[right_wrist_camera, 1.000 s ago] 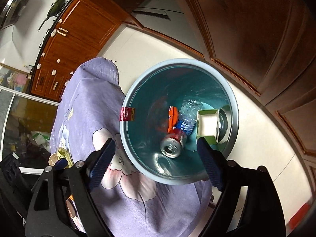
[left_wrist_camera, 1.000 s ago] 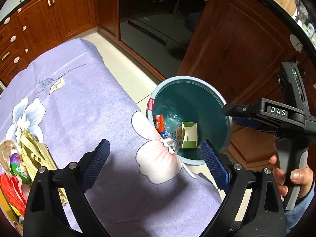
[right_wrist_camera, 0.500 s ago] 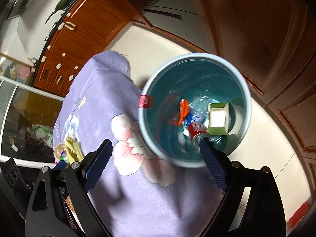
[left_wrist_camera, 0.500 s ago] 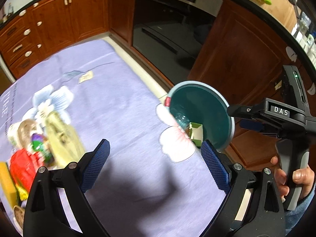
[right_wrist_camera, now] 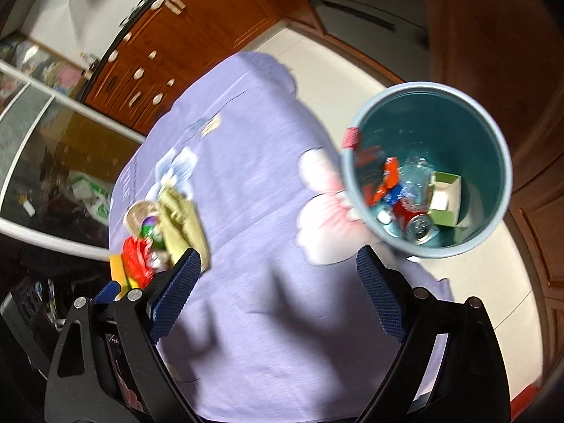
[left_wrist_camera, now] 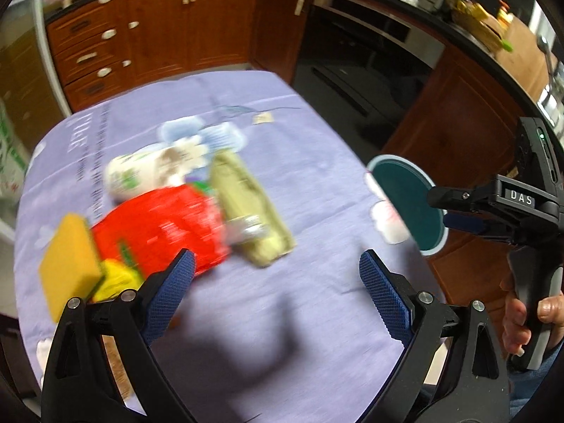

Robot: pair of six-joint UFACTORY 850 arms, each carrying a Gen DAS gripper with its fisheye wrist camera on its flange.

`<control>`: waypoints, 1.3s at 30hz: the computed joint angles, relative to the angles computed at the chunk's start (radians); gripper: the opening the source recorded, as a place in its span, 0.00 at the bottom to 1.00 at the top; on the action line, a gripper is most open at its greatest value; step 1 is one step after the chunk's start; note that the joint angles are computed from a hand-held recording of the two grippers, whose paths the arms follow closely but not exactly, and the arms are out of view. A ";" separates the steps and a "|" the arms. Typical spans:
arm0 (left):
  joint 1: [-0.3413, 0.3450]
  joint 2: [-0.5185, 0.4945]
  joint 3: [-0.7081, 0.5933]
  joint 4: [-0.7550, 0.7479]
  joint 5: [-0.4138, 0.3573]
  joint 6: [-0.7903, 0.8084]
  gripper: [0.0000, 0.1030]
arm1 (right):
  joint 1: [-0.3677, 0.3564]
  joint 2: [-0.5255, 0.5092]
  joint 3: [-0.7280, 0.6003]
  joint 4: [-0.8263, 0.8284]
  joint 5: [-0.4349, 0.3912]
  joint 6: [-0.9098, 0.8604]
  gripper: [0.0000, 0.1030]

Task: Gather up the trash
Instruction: 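Move both empty grippers back to the table, then grasp the coconut shell rim with the left gripper while the right gripper grasps the corn husk bundle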

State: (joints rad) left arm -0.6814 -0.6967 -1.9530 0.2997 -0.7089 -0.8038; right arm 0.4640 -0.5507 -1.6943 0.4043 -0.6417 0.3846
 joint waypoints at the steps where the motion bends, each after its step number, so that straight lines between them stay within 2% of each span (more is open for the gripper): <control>1: 0.005 0.031 0.049 0.015 0.017 -0.024 0.92 | 0.011 -0.008 -0.016 -0.008 -0.008 0.004 0.84; 8: 0.044 0.230 0.363 0.119 0.087 -0.203 0.93 | 0.090 -0.078 -0.137 -0.064 -0.073 0.019 0.84; 16: 0.091 0.382 0.624 0.183 0.115 -0.353 0.93 | 0.143 -0.153 -0.233 -0.100 -0.146 0.049 0.84; 21: 0.125 0.429 0.725 0.155 0.149 -0.385 0.93 | 0.166 -0.203 -0.298 -0.114 -0.203 0.062 0.84; 26: 0.143 0.441 0.767 0.148 0.194 -0.381 0.91 | 0.191 -0.256 -0.382 -0.134 -0.258 0.065 0.84; 30: 0.154 0.437 0.777 0.104 0.232 -0.326 0.78 | 0.203 -0.288 -0.434 -0.157 -0.293 0.076 0.84; 34: 0.148 0.425 0.770 0.128 0.239 -0.318 0.65 | 0.206 -0.320 -0.477 -0.175 -0.322 0.090 0.84; 35: 0.146 0.423 0.768 0.137 0.241 -0.319 0.50 | 0.205 -0.329 -0.489 -0.181 -0.328 0.094 0.84; 36: 0.145 0.421 0.766 0.133 0.245 -0.312 0.25 | 0.205 -0.337 -0.499 -0.186 -0.332 0.097 0.84; 39: 0.147 0.426 0.771 0.109 0.276 -0.298 0.16 | 0.202 -0.367 -0.535 -0.213 -0.344 0.111 0.84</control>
